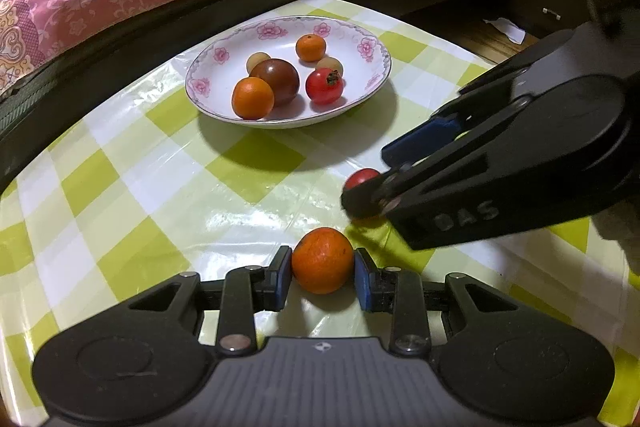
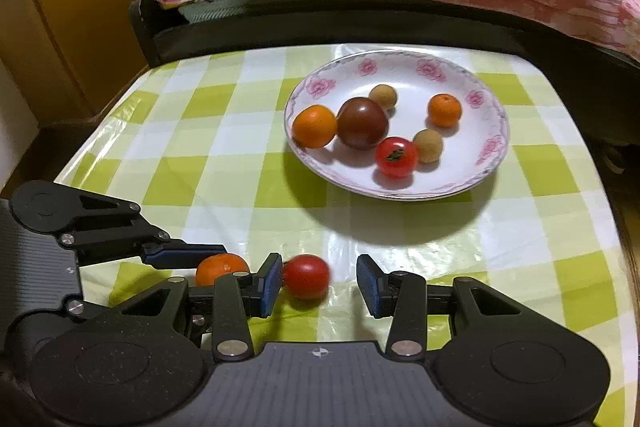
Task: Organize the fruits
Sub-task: 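Grasp the red tomato with the right gripper while the left grasps the orange, then carry the red tomato in the right gripper while the left carries the orange to the plate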
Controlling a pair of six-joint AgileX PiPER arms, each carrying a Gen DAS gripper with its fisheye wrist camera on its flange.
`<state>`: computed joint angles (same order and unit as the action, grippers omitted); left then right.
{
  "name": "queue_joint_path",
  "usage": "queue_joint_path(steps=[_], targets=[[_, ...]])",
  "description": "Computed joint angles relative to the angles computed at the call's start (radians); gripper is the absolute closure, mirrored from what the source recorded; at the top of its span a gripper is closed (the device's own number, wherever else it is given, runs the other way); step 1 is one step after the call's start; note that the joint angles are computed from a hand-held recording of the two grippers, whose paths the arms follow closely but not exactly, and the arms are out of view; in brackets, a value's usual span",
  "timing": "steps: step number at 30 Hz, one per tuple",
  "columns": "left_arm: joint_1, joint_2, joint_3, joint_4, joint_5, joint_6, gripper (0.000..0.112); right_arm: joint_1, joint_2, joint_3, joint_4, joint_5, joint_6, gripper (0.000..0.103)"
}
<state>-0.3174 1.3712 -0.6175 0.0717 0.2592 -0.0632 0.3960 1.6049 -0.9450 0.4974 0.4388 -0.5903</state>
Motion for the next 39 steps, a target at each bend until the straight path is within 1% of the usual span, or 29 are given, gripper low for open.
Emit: queue_joint_path(steps=[2, 5, 6, 7, 12, 13, 15, 19, 22, 25, 27, 31, 39], targets=[[0.001, 0.002, 0.0, -0.005, -0.003, 0.007, 0.072, 0.009, 0.021, -0.014, -0.003, 0.01, 0.004, 0.066], [0.011, 0.008, -0.002, -0.053, -0.009, 0.058, 0.072, 0.017, 0.039, -0.025, -0.013, 0.021, 0.017, 0.069], [0.015, 0.012, -0.004, -0.068, -0.01, 0.075, 0.072, 0.016, 0.043, -0.028, -0.007, 0.026, 0.012, 0.075], [0.015, 0.013, -0.005, -0.07, -0.011, 0.076, 0.072, 0.018, 0.044, -0.028, -0.012, 0.026, 0.019, 0.075], [0.012, 0.019, -0.012, -0.056, -0.013, 0.064, 0.072, 0.018, 0.042, -0.028, -0.021, 0.029, 0.025, 0.076], [0.015, 0.02, -0.014, -0.07, -0.011, 0.079, 0.072, 0.017, 0.039, -0.028, -0.022, 0.035, 0.024, 0.078], [0.02, 0.022, -0.018, -0.099, -0.008, 0.111, 0.072, 0.016, 0.027, -0.025, -0.055, 0.038, 0.047, 0.078], [0.017, 0.032, -0.023, -0.082, -0.014, 0.096, 0.072, 0.002, 0.015, -0.016, -0.115, 0.029, 0.097, 0.078], [0.015, 0.038, -0.027, -0.077, -0.017, 0.088, 0.072, -0.014, 0.017, -0.012, -0.08, 0.037, 0.064, 0.078], [0.022, 0.043, -0.03, -0.119, -0.015, 0.139, 0.072, -0.01, 0.017, -0.01, -0.086, 0.032, 0.067, 0.078], [0.032, 0.043, -0.033, -0.161, -0.011, 0.179, 0.072, -0.013, 0.025, -0.018, -0.083, 0.046, 0.069, 0.078], [0.019, 0.042, -0.032, -0.097, -0.012, 0.116, 0.072, -0.007, 0.019, -0.009, -0.097, 0.037, 0.088, 0.079], [0.014, 0.05, -0.048, -0.067, 0.003, 0.079, 0.073, -0.001, 0.016, -0.016, -0.137, 0.044, 0.121, 0.079]])
